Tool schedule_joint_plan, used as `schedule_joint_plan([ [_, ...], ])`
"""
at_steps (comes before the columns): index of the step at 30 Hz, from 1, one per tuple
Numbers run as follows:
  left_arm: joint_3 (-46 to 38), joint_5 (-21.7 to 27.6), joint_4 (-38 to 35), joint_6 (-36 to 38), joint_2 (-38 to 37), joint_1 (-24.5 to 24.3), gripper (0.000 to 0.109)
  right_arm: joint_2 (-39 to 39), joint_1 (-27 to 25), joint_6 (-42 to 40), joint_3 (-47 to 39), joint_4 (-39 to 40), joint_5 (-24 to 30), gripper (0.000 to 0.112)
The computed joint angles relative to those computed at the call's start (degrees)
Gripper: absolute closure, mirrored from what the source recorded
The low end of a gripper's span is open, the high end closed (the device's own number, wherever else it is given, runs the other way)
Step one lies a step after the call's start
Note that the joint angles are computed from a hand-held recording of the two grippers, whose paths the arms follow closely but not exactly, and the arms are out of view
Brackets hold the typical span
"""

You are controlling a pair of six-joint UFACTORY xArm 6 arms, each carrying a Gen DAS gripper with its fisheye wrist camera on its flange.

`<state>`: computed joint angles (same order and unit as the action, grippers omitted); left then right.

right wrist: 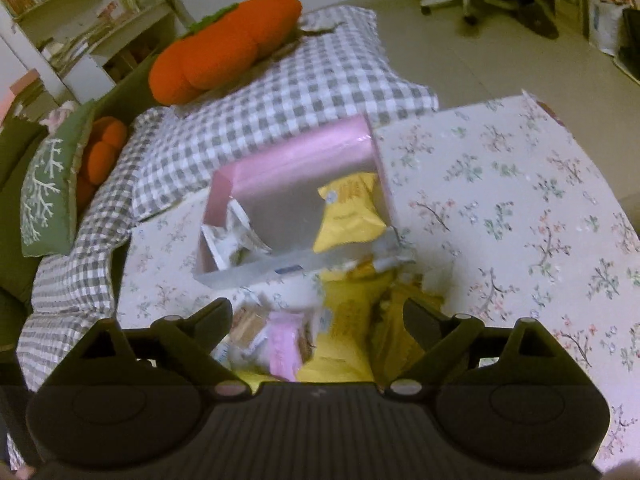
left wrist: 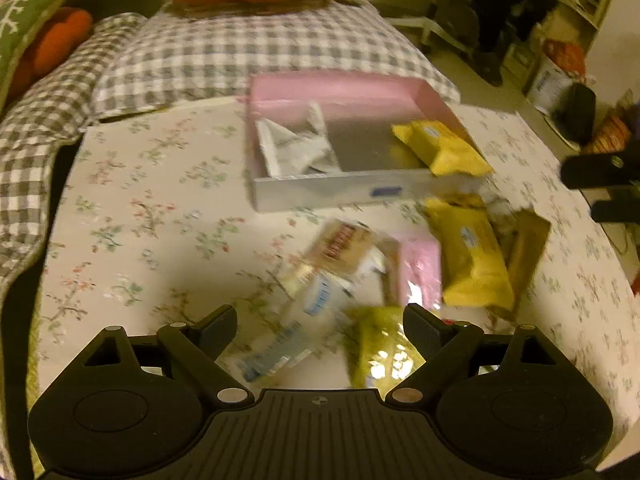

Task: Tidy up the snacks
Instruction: 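Move both open tools back to the snack pile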

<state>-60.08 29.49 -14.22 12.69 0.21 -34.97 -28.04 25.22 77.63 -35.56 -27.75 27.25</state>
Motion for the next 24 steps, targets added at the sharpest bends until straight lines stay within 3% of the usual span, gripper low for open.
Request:
schedule_joint_plan([
  [11,2.3,1.6,1.3,0.5,0.3,-4.7,0.017,2.0,0.4,-5.4,0.8,6.1,0.3,0.026],
  [24,2.6,0.7,2.0,-5.2,1.5,-4.2,0.017,5.6,1.3,-7.5,-1.2,6.9,1.2,0.041],
])
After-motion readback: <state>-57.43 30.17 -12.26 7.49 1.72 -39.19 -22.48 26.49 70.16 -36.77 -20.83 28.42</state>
